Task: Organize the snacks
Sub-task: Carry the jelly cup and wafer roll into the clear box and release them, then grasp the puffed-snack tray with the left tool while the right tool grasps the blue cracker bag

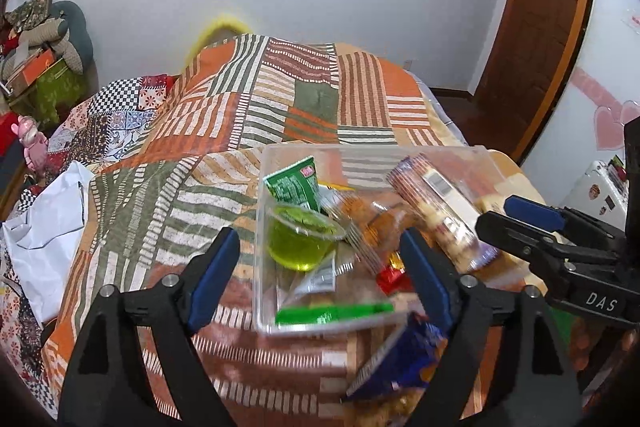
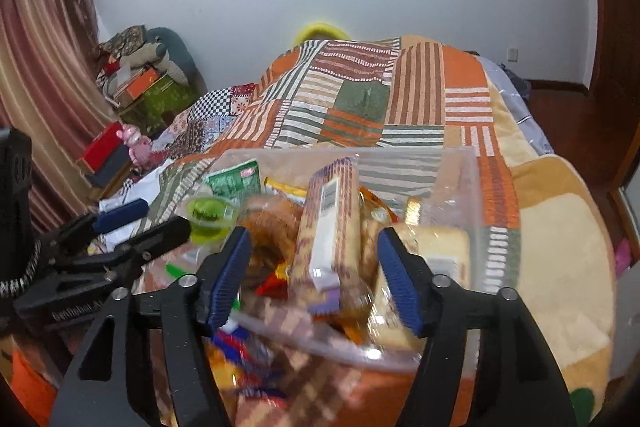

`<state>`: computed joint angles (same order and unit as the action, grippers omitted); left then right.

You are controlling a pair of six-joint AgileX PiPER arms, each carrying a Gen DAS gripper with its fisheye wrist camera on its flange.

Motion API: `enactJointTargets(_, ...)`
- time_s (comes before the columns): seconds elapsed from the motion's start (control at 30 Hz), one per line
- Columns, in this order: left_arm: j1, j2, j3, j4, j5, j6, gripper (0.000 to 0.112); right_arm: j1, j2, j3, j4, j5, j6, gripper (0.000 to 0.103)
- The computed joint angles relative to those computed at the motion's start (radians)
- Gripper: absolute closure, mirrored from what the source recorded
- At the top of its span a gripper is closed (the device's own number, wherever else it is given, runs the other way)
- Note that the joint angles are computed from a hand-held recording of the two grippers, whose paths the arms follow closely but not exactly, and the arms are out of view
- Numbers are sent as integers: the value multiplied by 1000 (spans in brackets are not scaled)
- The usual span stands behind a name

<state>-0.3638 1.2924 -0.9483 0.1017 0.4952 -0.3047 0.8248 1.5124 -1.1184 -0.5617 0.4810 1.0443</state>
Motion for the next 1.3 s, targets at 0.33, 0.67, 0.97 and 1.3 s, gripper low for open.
enactJointTargets(0.33, -120, -152, 143, 54, 83, -100, 21, 84, -129, 134, -77, 83, 68, 37)
enactJointTargets(0.67, -266, -155, 273, 81, 77, -242, 21, 158, -215, 266, -93, 129, 168, 36)
enactJointTargets(0.97, -290, -151, 359, 37, 19, -261, 26, 204, -215, 292, -85, 145, 231, 36)
enactJointTargets(1.3, -132, -271, 441, -27, 55, -120, 67, 205, -94, 221, -18, 17, 165, 32)
